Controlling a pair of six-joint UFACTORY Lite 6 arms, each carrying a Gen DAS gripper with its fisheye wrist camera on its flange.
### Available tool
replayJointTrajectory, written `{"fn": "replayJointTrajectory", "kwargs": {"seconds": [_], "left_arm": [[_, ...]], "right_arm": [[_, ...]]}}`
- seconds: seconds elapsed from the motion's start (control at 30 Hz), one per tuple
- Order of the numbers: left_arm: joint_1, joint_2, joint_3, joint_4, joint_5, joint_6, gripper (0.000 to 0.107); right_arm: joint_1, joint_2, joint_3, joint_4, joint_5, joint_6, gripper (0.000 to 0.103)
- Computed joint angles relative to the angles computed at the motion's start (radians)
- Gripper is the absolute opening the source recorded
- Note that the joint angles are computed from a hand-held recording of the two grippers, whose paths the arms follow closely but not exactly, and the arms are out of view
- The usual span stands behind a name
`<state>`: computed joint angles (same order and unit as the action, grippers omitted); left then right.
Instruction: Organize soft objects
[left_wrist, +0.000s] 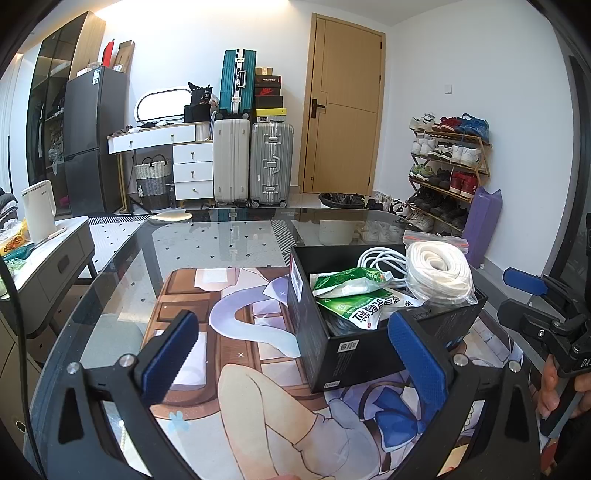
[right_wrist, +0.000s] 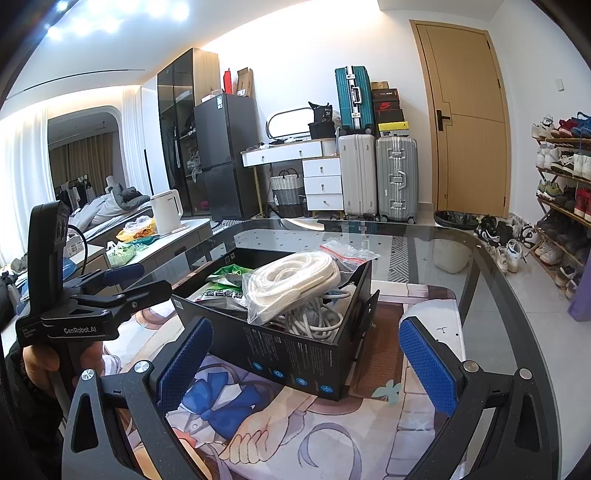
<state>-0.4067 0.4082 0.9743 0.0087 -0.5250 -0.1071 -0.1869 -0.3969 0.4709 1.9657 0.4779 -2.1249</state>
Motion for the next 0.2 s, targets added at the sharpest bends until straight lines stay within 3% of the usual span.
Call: {"fn": "replayJointTrajectory", "kwargs": {"seconds": [0.2], "left_arm": [[-0.001,-0.007,-0.007,0.002,-0.006,0.001,0.103]], "right_arm": [[-0.006,0.015,-0.002,0.020,0.004,-0.024,0.102]]}}
